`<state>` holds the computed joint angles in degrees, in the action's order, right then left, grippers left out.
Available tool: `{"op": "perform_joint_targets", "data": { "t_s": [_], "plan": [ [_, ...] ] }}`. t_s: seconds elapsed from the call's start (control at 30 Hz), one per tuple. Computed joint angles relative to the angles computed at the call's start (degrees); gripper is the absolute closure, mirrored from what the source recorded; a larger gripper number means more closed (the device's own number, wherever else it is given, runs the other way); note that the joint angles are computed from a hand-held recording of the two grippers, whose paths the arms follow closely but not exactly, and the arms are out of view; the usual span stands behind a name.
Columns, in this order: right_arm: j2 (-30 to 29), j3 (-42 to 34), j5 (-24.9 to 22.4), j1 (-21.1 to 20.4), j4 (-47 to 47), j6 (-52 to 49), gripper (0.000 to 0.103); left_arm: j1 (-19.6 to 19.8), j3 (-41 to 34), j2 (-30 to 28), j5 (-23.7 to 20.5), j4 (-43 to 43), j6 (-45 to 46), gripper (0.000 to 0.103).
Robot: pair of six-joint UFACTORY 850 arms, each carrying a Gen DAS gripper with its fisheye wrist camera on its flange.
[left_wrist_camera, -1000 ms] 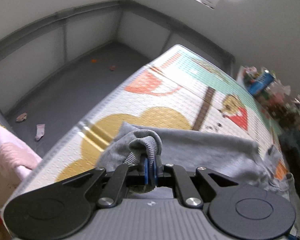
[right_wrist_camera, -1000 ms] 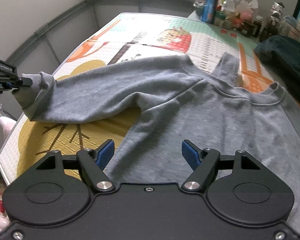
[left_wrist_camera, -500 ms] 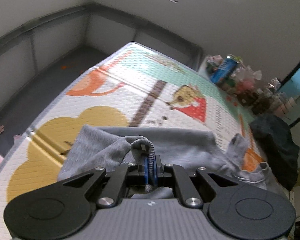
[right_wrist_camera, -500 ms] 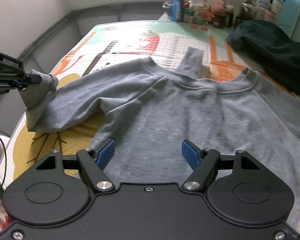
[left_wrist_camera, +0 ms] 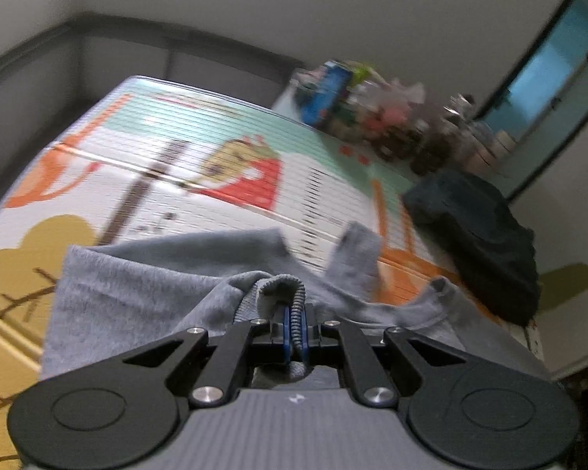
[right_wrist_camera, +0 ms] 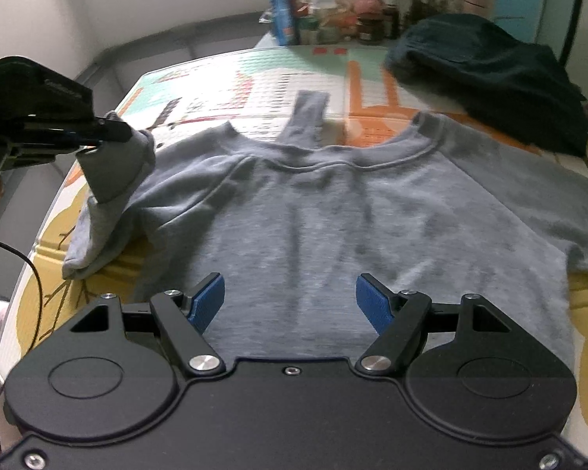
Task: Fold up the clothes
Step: 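Lift the cuff with the left gripper and carry it across the sweatshirt body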
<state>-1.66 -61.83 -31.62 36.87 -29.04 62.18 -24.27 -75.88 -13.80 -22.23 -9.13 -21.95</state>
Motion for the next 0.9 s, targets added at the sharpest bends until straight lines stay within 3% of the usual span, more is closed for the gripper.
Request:
{"op": "perform_joint_targets", "data": {
  "t_s": [0.6, 0.9],
  "plan": [
    [8.2, 7.9, -0.4, -7.0, -0.3, 3.5, 0.031, -10.5, -13.2, -9.6, -2.6, -4.4, 6.2, 0.099],
    [10.2, 10.1, -0.3, -9.4, -0.5, 3.7, 0.031, -13.6, -17.7, -13.9, -6.8, -1.5, 5.5, 0.098]
  ]
}}
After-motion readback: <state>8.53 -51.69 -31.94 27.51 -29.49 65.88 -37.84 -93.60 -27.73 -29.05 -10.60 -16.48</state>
